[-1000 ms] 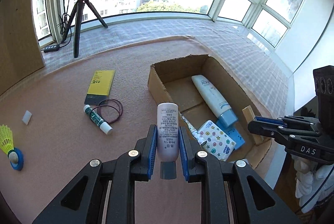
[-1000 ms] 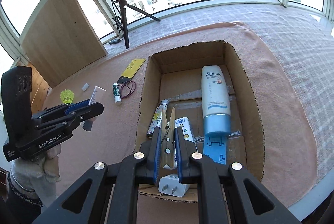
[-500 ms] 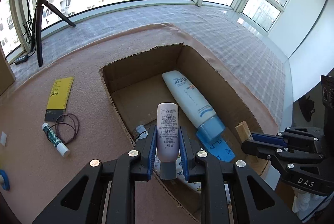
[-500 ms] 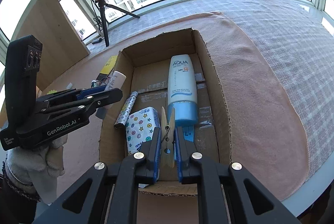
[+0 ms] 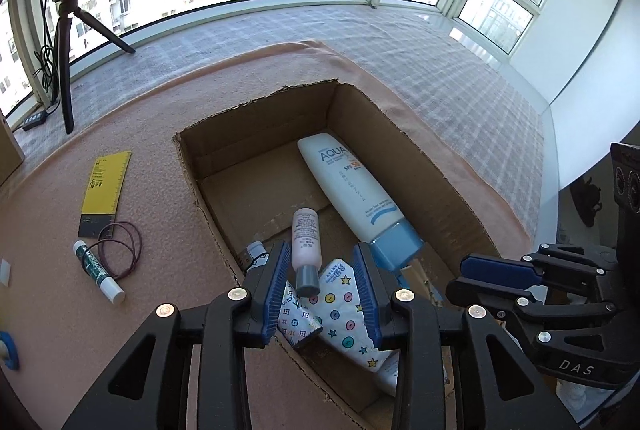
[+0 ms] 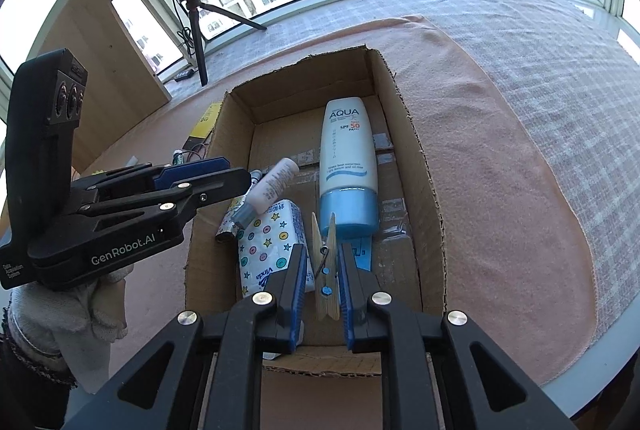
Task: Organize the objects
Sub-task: 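Carry the lotion bottle and clothespin into the box and release both, then grasp the green-labelled stick with the left gripper and lift it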
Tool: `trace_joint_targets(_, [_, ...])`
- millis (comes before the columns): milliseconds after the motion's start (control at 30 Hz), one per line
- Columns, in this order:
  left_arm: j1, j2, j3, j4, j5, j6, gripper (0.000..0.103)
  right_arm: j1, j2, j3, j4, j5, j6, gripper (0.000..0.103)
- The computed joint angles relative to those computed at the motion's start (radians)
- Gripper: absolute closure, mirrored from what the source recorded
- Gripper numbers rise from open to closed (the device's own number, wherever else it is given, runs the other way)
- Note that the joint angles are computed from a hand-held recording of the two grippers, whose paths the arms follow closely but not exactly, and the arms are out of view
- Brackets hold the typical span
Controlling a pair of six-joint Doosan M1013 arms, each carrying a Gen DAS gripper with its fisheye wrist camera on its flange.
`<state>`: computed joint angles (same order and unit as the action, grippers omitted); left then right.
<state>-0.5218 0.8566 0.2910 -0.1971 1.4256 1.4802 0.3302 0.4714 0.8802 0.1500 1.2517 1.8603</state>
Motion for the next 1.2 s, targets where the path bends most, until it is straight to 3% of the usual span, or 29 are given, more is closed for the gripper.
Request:
trace_joint_targets(67, [-0.001,-0.010,0.015,0.002,-0.012,0.003,0.065,0.003,-0.001,0.001,-0.006,-0.003,0.001,0.077])
trace_joint_targets(567, [0.005,-0.089,0.127,0.038,-0.082,0.020,0.065,0.020,-0.004,-0.013,-0.029,0.003,0.012,0.075])
trace_joint_targets(933, [0.050,-0.144,0.231,0.069,-0.122,-0.038,0.065,0.047,-0.002,-0.041,-0.029,-0.006,0.003,0.072])
trace_joint_targets(1200, [0.105,-0.116,0.209,0.110,-0.054,-0.126,0.065,0.056,-0.007,-0.042,-0.018,-0.014,-0.006,0.072])
